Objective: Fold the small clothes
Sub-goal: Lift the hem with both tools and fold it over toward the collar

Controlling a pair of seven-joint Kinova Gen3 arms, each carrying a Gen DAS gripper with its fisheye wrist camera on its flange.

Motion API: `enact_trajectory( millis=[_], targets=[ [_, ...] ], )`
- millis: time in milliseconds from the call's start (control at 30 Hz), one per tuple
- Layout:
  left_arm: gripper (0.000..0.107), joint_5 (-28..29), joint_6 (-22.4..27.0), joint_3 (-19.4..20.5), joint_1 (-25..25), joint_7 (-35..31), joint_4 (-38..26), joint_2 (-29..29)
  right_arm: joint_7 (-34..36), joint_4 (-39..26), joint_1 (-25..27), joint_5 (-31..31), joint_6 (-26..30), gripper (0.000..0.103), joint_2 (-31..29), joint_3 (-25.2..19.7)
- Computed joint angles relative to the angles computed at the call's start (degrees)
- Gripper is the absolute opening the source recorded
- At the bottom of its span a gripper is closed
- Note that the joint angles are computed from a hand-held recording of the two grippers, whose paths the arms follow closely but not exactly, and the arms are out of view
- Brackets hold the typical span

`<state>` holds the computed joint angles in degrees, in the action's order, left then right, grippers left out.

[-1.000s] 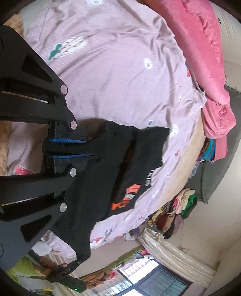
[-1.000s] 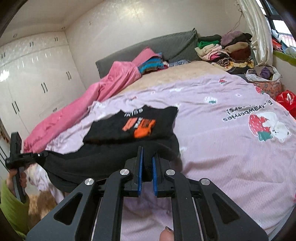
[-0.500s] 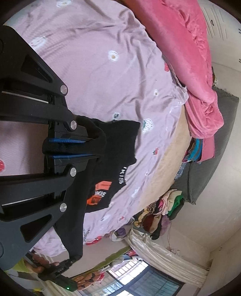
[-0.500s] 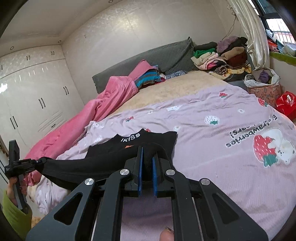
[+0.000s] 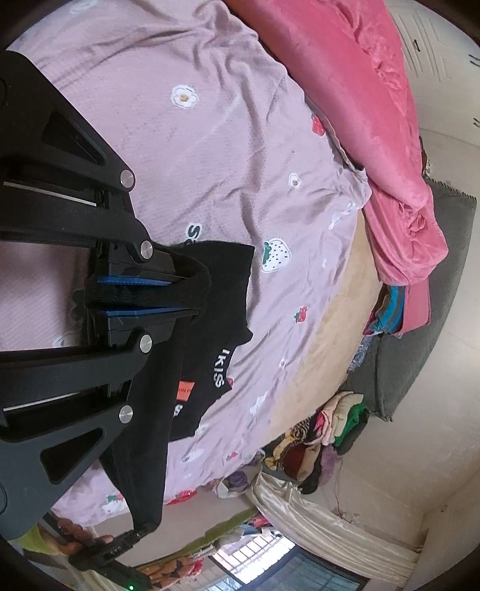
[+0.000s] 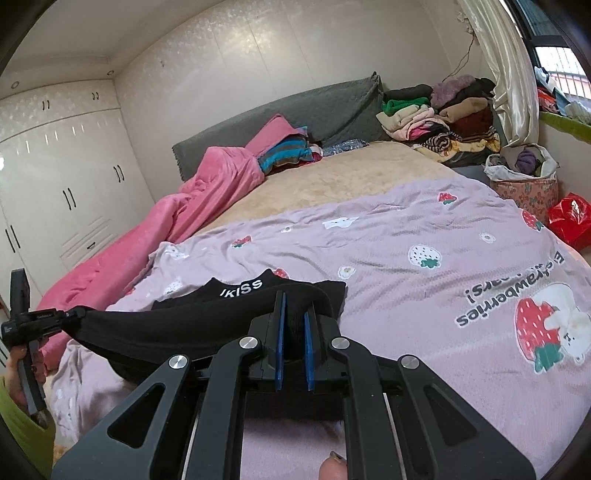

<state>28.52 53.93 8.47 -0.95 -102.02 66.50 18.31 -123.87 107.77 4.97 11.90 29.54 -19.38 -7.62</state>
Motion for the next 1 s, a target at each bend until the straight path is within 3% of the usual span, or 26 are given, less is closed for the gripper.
enact_trajectory(
  millis=[400, 700, 800, 1000],
  targets=[
    [0.003, -7.73, 0.52, -0.76, 4.38, 5.77, -7.99, 7.59, -3.60, -2.50, 0.34, 3.55, -1.11, 0.008, 8.84, 1.18],
    [0.007, -13.67, 2.25, -1.33, 7.20, 10.17, -13.02, 13.01, -12.20, -6.83, -3.31, 11.71, 4.93, 0.014, 15.92, 2.90],
    [0.039, -15.56, -2.62, -2.79, 8.39, 12.49, -8.14, 10.51, -17.73, -6.07, -5.00, 17.35, 5.56, 0.024, 16.10, 3.30],
    [0.041, -14.83, -13.47, -0.94, 7.31, 10.13, 3.74, 3.93, -22.83, -2.64, -7.03, 24.35, 5.82, 0.036, 13.30, 2.01]
  ],
)
